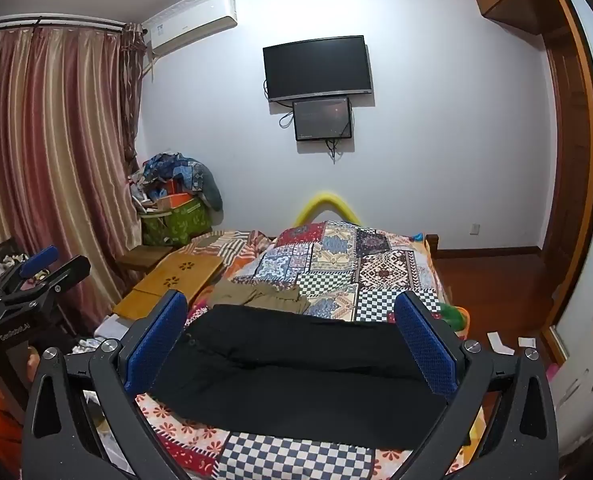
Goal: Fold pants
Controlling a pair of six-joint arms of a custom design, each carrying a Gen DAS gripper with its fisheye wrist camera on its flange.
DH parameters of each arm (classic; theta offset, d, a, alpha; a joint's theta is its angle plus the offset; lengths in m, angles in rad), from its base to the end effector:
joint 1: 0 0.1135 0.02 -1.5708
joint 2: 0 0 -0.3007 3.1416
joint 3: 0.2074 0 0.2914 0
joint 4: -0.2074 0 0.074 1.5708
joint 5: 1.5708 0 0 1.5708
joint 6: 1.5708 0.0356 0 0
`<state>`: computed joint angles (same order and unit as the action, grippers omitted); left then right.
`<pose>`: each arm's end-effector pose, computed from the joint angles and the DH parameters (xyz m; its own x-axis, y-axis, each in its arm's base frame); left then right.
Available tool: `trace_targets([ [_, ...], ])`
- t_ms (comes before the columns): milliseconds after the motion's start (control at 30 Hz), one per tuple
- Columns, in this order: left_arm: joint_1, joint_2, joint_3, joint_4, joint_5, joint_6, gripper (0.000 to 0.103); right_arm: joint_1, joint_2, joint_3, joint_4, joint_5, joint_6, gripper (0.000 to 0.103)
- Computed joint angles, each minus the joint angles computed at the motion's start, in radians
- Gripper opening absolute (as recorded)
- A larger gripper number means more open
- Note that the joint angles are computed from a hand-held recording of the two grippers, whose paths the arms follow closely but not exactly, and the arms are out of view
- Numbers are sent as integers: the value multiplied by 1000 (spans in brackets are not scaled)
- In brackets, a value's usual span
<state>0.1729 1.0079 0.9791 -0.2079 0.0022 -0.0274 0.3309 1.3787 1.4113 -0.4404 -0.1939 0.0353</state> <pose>0.2491 0.0434 0.3939 -0.2263 -0.0673 -0.9717 -0.1762 0.9840 -0.0271 0.3247 0.1188 0.4347 -0.3920 -0.0980 -0.9147 -0.4725 0.8746 0.1088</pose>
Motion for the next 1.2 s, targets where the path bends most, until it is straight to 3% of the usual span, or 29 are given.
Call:
trace_targets([
  [333, -45, -6, -2, 5, -42, -5, 103, -14, 11, 1, 7, -10, -10, 103],
  [367, -1, -10, -13, 22, 10, 12, 103, -20, 15, 4, 8, -17, -12, 103],
  [600, 16, -16, -26, 23, 42, 6, 103, -20, 20, -1, 22, -13, -17, 103],
  [1200, 13, 7, -12, 24, 46, 1, 103, -18, 13, -3, 42, 0, -16, 103],
])
